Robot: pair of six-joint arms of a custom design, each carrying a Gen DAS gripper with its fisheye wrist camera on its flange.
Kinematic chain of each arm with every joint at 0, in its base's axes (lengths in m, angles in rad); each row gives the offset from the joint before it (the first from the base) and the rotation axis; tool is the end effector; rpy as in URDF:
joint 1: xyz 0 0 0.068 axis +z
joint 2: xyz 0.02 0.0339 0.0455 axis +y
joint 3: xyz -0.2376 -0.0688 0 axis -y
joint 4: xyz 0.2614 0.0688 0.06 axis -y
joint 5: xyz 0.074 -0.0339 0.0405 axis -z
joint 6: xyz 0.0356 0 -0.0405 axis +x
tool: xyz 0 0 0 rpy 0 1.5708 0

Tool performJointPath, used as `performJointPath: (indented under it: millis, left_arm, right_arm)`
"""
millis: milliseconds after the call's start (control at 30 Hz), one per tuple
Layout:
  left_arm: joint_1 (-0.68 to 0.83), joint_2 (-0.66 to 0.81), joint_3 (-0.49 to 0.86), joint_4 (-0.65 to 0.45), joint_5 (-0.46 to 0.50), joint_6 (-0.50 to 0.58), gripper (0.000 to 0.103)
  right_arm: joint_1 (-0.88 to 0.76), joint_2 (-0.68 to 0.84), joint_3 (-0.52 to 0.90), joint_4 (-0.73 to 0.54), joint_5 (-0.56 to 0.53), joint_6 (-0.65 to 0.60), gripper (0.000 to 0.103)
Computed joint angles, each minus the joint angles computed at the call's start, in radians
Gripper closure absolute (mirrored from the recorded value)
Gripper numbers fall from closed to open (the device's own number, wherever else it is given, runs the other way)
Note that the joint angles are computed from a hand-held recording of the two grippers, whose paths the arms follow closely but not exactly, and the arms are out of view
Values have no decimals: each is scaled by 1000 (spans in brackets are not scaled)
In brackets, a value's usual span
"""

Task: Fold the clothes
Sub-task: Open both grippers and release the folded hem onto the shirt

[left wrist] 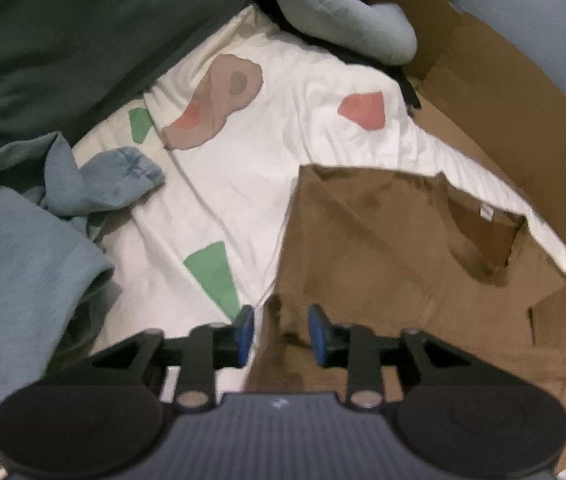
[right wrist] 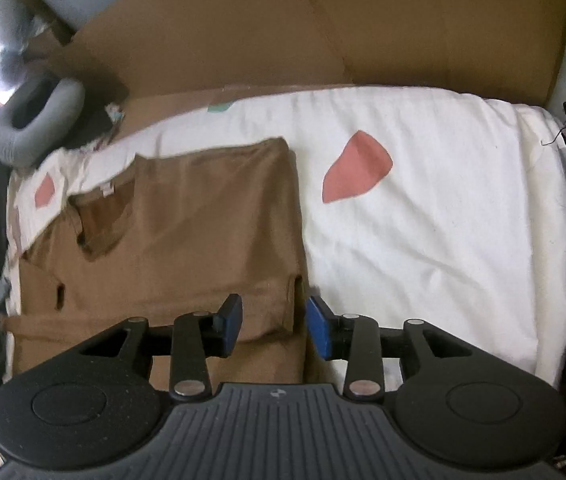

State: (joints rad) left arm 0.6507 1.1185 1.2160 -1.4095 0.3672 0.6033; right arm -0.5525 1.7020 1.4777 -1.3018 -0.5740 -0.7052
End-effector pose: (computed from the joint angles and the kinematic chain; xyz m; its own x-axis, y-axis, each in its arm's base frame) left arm 0.1652 0.1097 0.3087 -0.9127 -0.0293 -0.4076 0.0310 0.9896 -0.1406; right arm 0.2859 -0.1535 0.2456 -0.9198 -0.0723 -0.3856 -0.2313 0.8938 0.3841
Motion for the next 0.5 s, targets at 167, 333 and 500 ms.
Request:
performJointPath:
  millis: [167, 333, 500]
  left_arm:
    - [5, -58, -99, 29, -33, 64, 62]
    - [-31, -104, -236, 143, -76, 49, 58]
    - [-91, -127, -334, 245, -127, 46, 57]
  right_arm:
    - [6, -33, -78, 30, 35, -60, 60]
    - [40, -76, -183, 128, 71, -96, 60]
    - [86, -113, -276, 250, 135, -167, 60]
